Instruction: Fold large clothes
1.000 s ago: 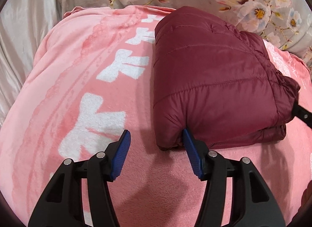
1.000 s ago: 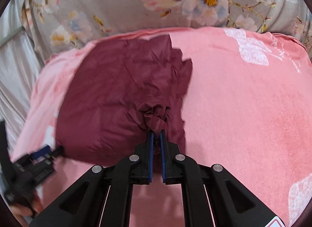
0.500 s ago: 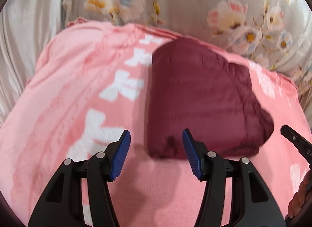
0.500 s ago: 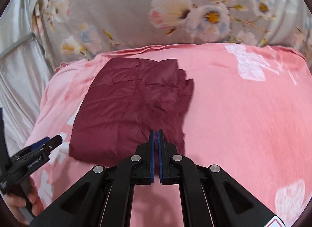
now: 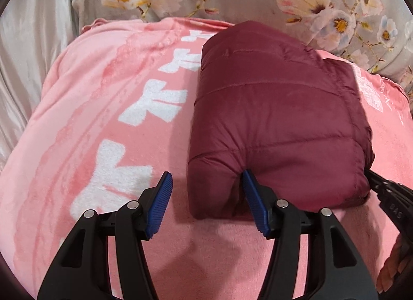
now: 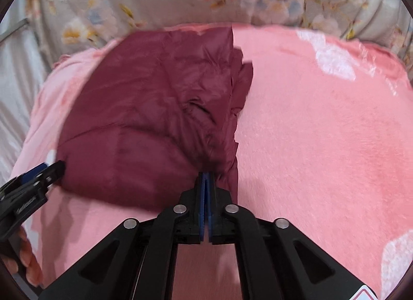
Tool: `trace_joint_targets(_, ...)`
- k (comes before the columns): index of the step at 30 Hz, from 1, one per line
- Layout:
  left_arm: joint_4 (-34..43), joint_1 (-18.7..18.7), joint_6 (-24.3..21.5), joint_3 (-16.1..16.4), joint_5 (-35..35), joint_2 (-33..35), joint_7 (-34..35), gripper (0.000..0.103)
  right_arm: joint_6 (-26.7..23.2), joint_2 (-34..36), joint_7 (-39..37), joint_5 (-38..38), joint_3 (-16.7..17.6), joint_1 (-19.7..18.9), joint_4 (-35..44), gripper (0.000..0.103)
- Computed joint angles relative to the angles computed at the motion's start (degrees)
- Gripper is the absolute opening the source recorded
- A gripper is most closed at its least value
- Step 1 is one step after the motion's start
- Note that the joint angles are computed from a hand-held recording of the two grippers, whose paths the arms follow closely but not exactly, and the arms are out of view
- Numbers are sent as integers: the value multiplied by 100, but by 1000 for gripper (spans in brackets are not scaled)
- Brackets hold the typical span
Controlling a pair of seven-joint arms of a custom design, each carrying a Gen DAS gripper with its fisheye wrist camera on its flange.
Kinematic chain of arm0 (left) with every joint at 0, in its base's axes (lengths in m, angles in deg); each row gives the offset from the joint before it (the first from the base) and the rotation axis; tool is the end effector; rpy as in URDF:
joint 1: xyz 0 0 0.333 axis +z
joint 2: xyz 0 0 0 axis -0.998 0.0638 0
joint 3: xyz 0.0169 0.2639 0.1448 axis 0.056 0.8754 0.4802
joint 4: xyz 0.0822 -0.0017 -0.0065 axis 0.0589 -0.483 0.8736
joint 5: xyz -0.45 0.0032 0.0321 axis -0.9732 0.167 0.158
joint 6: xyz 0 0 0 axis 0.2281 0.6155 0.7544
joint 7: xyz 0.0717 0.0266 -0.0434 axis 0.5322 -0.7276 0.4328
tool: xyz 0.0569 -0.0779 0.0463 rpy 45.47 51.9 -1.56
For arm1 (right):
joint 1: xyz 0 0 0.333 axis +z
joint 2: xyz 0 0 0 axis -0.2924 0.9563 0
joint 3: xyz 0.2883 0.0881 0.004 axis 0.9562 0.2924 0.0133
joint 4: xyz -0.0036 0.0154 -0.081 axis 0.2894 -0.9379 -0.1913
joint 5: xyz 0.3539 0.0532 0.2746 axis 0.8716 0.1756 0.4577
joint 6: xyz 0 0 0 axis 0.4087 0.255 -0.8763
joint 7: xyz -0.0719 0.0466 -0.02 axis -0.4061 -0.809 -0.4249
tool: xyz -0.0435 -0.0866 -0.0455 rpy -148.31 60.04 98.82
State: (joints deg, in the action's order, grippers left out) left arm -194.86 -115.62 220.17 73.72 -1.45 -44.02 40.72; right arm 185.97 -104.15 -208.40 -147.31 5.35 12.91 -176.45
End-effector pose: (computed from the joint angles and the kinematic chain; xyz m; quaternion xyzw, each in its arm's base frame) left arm 0.4739 -0.4675 0.3019 -0.5185 0.7720 -0.3090 0.1993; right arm 0.3342 0.3359 0.2910 -0.4807 0.7948 -0.2785 0.2442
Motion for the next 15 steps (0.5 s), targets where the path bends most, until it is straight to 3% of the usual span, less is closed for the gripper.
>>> trace_joint_targets(3,-363,-78,340,126,657,-311,-706,64,-362,-81,238,72,287,265,-107,11)
trace_joint_targets(5,-607,-212,269,174,1759,-526,-1830,73,-766,101,271,234,430,468,13,16)
trace_joint_targets(7,-779,-209,114,46,2392,-625,-2470,78,-1037,318,412,252,511,659,149,26)
trace_joint_targets(10,-918,-79,125,-181,2976,-657,-3124,78,-1296,440,553,291,494,863,261,35)
trace_joint_targets(12,-969,-5,47,-321,3019,-667,-3171,78,-1567,561,437,382,460,960,383,40)
trace_joint_targets(15,-1022,8,-286,-446,3079,-718,-3292,81,-1629,717,282,516,350,1048,496,41)
